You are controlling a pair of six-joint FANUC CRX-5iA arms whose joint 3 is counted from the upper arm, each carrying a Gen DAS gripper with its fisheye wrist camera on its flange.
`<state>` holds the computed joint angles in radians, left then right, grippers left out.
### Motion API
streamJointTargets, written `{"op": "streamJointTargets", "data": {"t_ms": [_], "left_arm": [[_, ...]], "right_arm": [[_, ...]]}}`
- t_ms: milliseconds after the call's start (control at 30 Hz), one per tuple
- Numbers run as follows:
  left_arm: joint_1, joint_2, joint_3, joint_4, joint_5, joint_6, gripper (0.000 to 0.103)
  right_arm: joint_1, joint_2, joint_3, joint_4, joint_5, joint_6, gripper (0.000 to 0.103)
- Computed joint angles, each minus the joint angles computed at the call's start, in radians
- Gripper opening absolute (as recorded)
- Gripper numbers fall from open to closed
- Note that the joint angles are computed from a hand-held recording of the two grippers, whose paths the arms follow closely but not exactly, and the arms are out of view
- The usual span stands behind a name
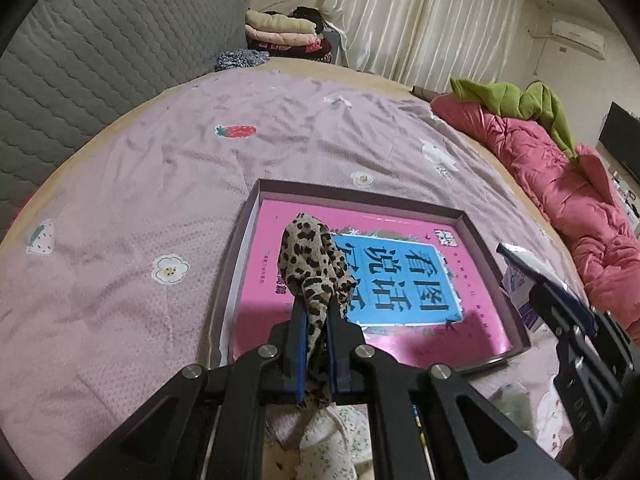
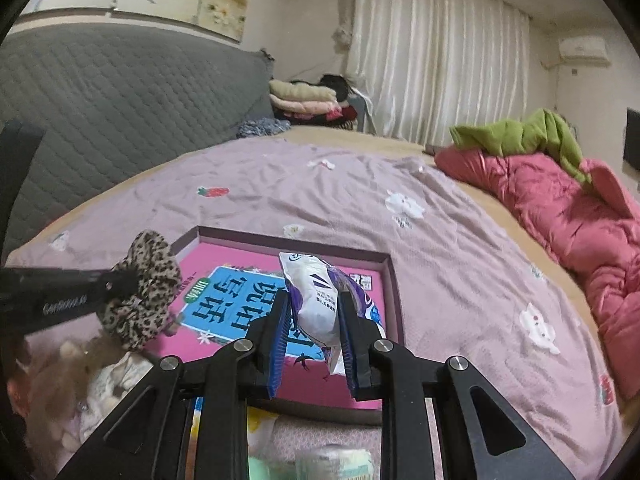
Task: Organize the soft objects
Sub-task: 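Carry the scrunchie with the left gripper while the right carries the wipes packet over the tray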
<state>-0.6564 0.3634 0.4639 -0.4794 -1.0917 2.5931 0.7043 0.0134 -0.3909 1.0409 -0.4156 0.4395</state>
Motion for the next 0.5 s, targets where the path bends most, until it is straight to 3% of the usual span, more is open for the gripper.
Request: {"op": "streamJointTargets", "data": {"t_ms": [167, 400, 500], "left_arm": [[0.02, 0.016, -0.007, 0.028, 0.008, -0.016, 0.008], [0.048, 0.033, -0.017, 0.075, 0.023, -0.054, 0.008], [0.056, 0.041, -0.017, 0.093, 0.02, -0.07, 0.008]], "right_arm": [[0.008, 0.041, 0.063, -0.128, -0.035, 0.096, 0.024], [0.012, 0.086, 0.09, -0.104, -0.078, 0.115, 0.024], [0.025, 0.119, 0.149, -0.234, -0.126, 0.228, 0.024]]}}
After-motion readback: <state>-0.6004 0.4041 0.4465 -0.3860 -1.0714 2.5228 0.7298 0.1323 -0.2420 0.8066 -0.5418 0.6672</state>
